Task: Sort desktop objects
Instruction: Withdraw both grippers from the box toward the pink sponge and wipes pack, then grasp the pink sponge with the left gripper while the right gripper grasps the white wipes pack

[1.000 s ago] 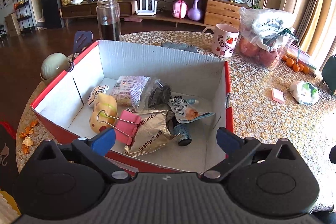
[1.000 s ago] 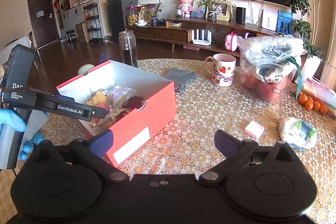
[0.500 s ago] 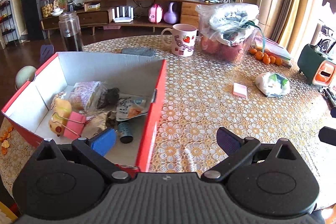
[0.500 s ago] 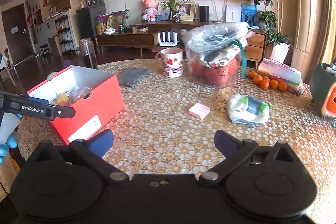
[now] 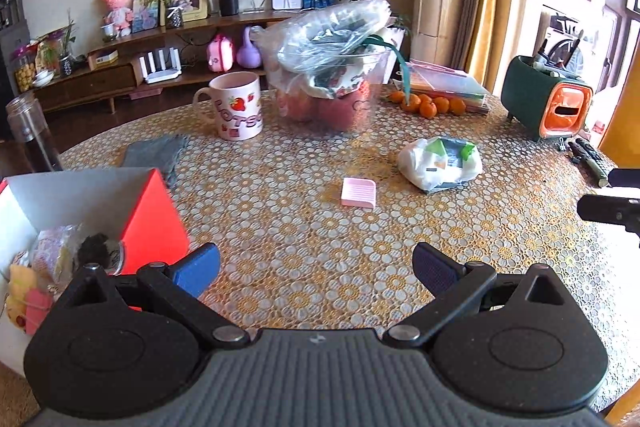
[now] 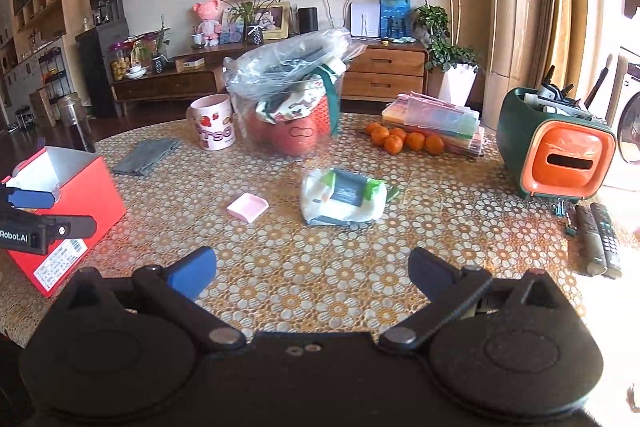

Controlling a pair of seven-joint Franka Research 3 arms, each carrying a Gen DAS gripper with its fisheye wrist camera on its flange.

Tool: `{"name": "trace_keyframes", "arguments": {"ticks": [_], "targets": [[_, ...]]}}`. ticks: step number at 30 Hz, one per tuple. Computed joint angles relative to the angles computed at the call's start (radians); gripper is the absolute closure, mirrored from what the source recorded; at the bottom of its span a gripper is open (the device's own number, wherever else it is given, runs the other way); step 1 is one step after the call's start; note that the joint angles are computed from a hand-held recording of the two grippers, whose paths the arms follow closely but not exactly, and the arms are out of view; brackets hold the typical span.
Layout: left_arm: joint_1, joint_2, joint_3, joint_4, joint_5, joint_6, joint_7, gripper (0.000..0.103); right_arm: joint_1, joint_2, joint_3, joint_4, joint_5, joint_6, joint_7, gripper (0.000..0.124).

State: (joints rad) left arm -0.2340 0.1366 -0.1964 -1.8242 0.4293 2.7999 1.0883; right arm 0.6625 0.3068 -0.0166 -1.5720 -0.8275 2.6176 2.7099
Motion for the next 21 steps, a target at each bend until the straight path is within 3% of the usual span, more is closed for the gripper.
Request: {"name": "trace_keyframes", "arguments": {"ticks": [11, 17, 21], "targets": [[-0.041, 0.252, -0.006, 0.277, -0.028, -0.044, 0.11, 0.0, -0.037, 0.155, -0.055, 0.164, 0.111, 0.027, -0.101, 0.021], [-0.007, 0.38, -0.057, 0.415, -0.134, -0.057, 0.322, 0.0, -0.046, 0.277, -0.082, 0.304, 0.248, 0.021, -0.22, 0.021], [-0.037, 0.456, -0.026, 0.514, -0.137, -0.083, 0.378, 0.0, -0.048, 0.355, -0.098, 0.4, 0.334, 0.008, -0.296, 0.021]]}}
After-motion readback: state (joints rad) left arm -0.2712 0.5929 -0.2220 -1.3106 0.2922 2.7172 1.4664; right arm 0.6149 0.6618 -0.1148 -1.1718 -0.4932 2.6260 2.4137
